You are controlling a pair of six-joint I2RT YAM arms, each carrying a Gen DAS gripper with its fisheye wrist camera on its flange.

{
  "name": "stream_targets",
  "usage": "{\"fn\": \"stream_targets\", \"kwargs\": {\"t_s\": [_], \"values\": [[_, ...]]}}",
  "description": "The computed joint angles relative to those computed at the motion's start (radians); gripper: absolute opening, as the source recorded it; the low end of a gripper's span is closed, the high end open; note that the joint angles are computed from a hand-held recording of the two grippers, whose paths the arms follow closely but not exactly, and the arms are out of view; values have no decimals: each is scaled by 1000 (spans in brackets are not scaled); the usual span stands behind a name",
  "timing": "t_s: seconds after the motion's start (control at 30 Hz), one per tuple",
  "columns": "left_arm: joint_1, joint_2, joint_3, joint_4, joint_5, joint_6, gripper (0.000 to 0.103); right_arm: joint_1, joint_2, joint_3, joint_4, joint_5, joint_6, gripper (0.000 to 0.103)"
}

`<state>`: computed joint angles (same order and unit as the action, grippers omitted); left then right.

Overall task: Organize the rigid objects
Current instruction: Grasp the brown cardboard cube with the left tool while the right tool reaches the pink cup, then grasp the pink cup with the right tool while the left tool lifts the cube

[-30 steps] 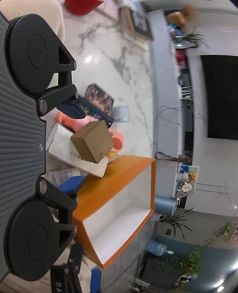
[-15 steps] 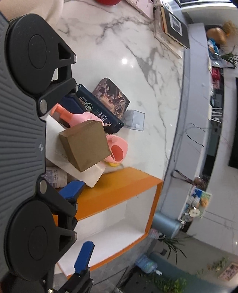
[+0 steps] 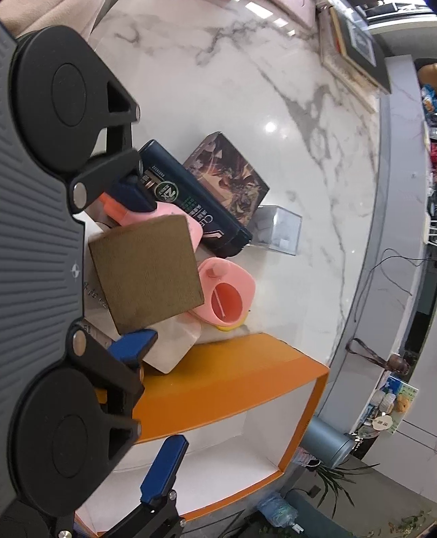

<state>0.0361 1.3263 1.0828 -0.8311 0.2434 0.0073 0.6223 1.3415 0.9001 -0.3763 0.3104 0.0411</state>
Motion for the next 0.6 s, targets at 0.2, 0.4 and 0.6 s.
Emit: {"fn": "stream_targets", "kwargs": {"t_s": [0.2, 0.4, 0.6], "values": [[45, 17, 12, -11, 53, 79, 72, -9, 20, 22, 15, -16, -63, 53], [127, 17, 59, -35, 100, 149, 68, -2, 71, 93, 28, -28, -145, 55], [171, 91, 113, -6, 115, 194, 67, -14, 224, 233, -29, -128, -258, 60]]}}
